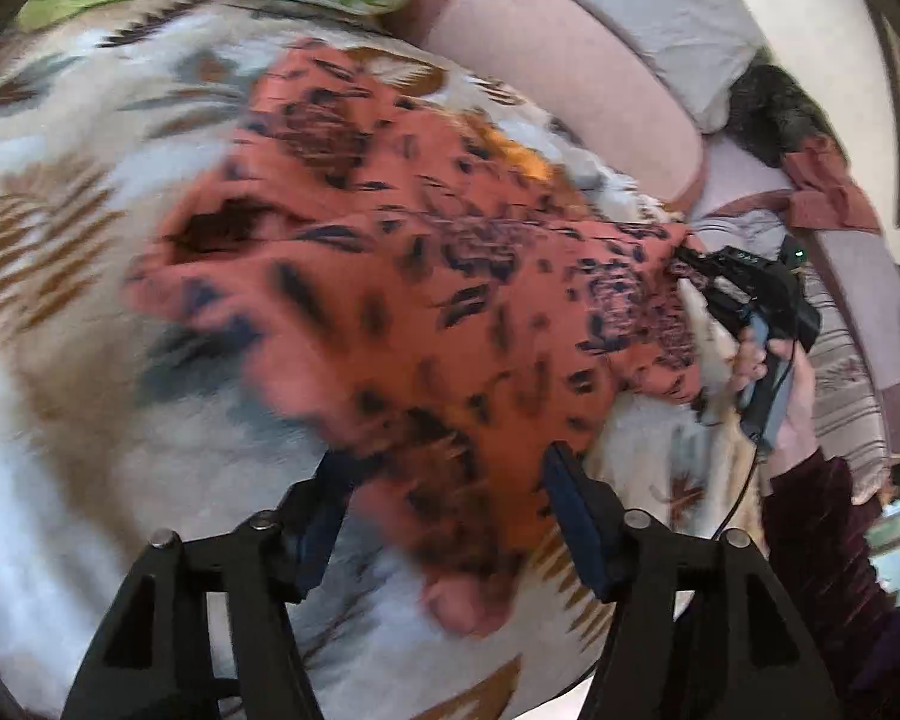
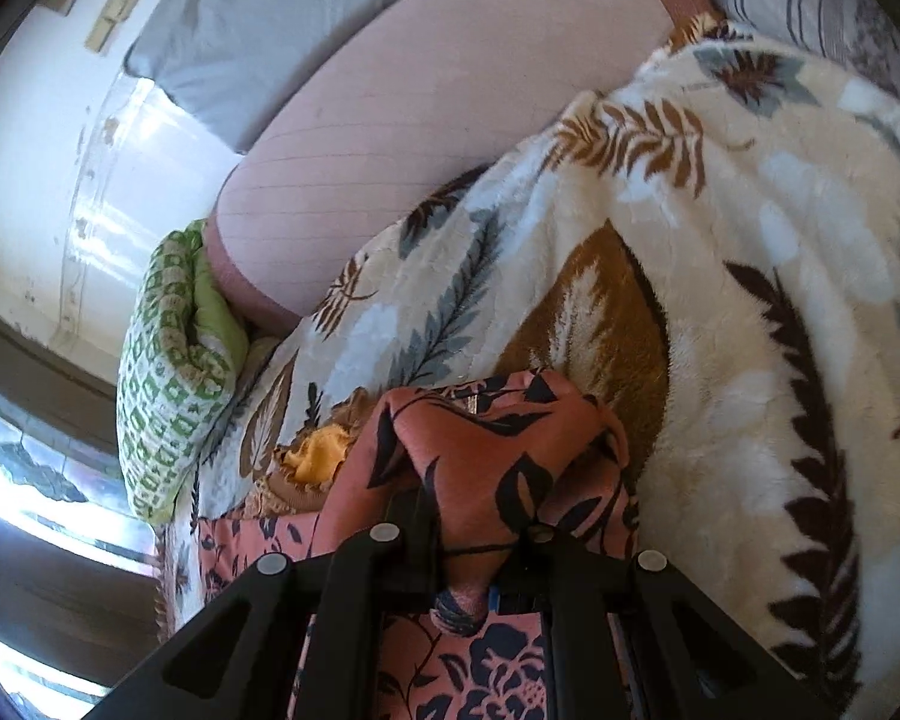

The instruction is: Fold small clothes

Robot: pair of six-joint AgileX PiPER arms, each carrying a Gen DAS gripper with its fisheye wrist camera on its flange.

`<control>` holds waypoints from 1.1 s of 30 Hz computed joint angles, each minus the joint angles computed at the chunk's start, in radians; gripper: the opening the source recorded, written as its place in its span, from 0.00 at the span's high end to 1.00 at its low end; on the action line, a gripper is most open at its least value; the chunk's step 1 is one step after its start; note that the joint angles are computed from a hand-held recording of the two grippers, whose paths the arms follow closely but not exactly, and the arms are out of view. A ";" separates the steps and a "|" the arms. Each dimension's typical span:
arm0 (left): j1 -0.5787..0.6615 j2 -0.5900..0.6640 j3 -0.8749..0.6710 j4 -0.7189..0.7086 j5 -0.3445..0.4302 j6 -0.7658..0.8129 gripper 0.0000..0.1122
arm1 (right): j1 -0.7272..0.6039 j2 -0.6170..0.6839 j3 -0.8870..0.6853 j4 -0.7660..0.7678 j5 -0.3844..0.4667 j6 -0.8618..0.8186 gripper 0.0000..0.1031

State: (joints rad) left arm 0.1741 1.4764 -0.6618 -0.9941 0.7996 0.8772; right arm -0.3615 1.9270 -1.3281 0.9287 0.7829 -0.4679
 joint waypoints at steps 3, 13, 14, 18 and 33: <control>-0.055 0.089 -0.066 0.043 0.010 -0.065 0.92 | -0.022 -0.022 0.012 0.003 0.023 -0.020 0.90; 0.071 0.385 -0.770 0.103 0.362 -0.302 0.93 | -0.057 0.055 -0.149 0.023 0.102 -0.045 0.90; 0.069 0.456 -0.870 0.097 0.334 -0.346 0.93 | -0.052 0.074 -0.170 0.025 0.098 -0.031 0.90; 0.058 0.727 -1.263 0.264 0.286 -0.701 0.33 | -0.024 0.220 -0.321 -0.001 0.052 0.151 0.86; 0.150 0.464 -0.770 0.101 0.145 -0.300 0.32 | -0.023 0.010 -0.005 0.142 -0.041 -0.177 0.38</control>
State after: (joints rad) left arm 0.3236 1.9406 -1.4320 -0.8933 0.9447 0.5770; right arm -0.3843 1.9365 -1.3328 1.0706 0.7422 -0.6446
